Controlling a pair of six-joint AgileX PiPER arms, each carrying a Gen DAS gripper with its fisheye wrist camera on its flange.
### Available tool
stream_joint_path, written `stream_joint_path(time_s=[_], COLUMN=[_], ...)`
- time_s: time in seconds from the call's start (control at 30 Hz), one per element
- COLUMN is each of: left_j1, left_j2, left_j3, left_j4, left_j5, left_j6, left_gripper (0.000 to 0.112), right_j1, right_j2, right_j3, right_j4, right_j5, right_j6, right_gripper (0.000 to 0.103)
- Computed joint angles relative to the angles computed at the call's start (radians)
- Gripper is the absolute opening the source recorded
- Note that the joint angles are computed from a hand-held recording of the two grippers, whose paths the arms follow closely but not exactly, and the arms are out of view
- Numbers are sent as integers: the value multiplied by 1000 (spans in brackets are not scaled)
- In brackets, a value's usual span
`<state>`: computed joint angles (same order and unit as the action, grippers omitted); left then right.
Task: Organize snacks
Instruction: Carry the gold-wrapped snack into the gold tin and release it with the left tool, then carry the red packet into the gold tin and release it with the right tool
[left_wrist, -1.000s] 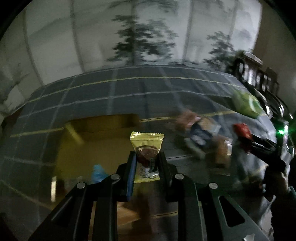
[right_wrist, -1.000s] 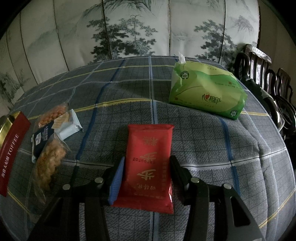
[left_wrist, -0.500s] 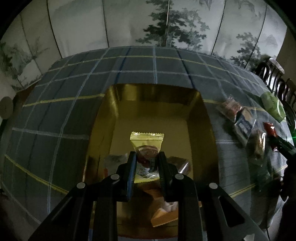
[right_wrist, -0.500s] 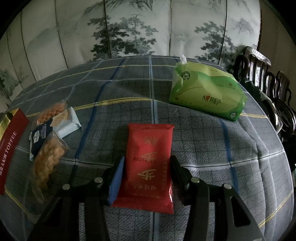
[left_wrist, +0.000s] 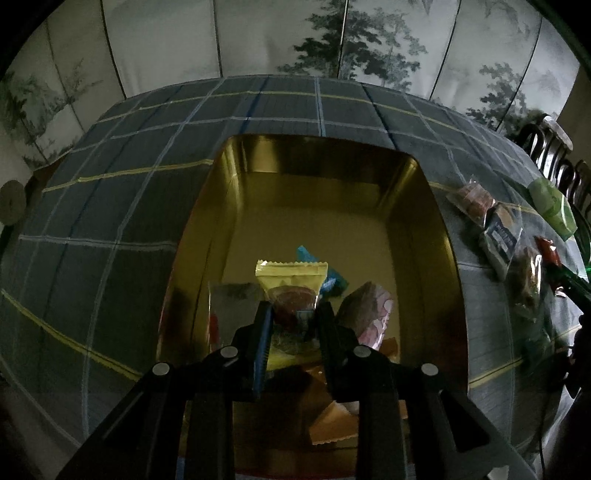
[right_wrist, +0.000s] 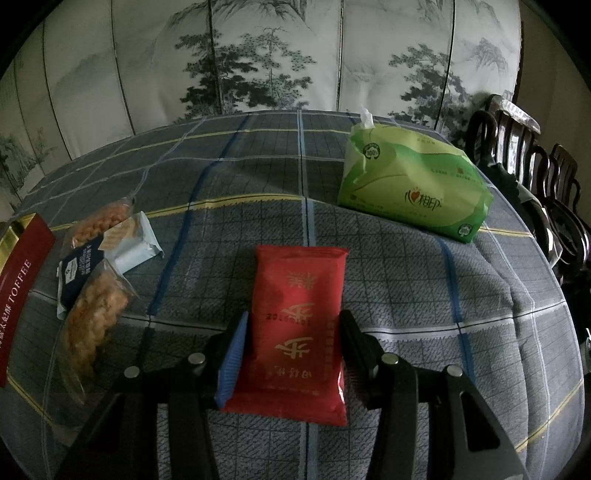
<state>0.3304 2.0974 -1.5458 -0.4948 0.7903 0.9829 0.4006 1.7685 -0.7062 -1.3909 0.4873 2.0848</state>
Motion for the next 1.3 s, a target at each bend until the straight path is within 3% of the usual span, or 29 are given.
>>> stream_joint_path(time_s=[0.17,0.3,0.43,0.6,0.9,1.0,1.17,1.3], left_j1=[7,11,11,24,79,101,144,170], left_j2=[9,6,5,-4,-22,-30,-40,-67], left_j3=[-14,-9,-11,-6,-38,-49,-65,-40], left_j4=[-5,-3,6,-27,-122,-143,-160,-155], left_j5=[21,16,20,24,123,145,149,91], left_j6=[1,-2,-14,21,59,54,38,54], left_gripper=[26,44,51,69,76,76,76,77], right_j1=[1,14,21,55,160,202,283,335], right_j2=[2,-2,-10,-22,-67,-49,33,140], right_j3=[-4,-3,-7,-33,-160,-240,-405,-583], right_j4=[11,27,53,119,230,269,361,482], right_j5=[9,27,38,74,129,104,73,49], right_j6=[-16,-31,-55,-118,-236,-284,-417,-574], right_gripper=[48,47,45,45,45,45,45,45])
